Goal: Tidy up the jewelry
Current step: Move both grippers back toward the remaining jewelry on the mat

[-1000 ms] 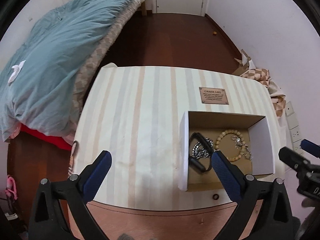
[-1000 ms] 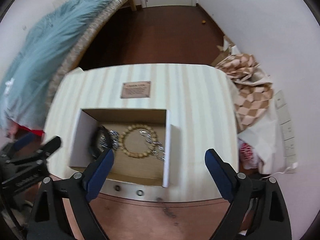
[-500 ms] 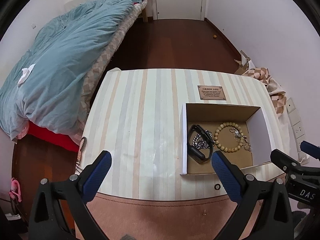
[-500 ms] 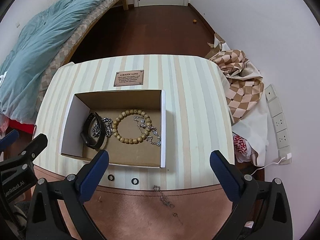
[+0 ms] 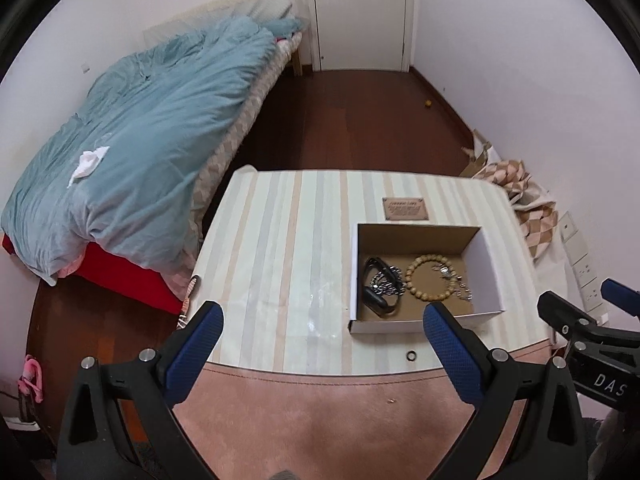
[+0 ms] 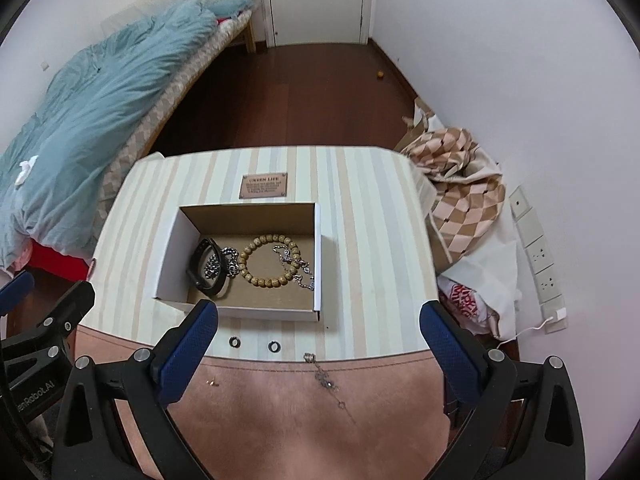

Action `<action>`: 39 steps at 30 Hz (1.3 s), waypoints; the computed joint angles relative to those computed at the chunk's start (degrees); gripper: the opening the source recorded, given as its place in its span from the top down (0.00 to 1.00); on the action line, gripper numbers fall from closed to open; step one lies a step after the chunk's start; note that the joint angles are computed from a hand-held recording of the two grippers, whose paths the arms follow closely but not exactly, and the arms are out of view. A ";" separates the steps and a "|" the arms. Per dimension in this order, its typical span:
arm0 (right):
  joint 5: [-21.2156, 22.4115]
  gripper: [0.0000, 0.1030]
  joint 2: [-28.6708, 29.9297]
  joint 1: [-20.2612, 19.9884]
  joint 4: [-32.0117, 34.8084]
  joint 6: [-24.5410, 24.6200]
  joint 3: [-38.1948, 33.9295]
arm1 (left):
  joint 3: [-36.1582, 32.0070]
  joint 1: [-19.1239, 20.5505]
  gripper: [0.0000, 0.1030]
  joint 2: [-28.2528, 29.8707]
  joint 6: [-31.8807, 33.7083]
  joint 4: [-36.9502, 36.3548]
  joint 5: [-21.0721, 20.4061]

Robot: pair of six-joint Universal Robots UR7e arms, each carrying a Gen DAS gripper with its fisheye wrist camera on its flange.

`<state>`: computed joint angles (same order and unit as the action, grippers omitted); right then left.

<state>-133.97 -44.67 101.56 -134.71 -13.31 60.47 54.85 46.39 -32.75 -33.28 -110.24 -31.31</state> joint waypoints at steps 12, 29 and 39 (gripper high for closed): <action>-0.38 0.01 -7.41 3.37 -8.58 -2.09 9.61 | 8.37 -4.09 0.01 -5.92 -1.45 -4.42 1.89; 2.06 0.01 -13.54 -3.34 -5.84 8.34 20.16 | 15.64 -2.53 0.01 -6.35 -15.47 3.05 -0.90; 8.68 0.30 -9.14 -10.43 -5.51 5.85 20.92 | 12.33 1.59 0.01 -1.27 -22.95 14.94 -1.58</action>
<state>-125.30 -53.81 91.13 -140.22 -7.47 81.38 67.18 47.98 -34.02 -56.23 -95.30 -32.88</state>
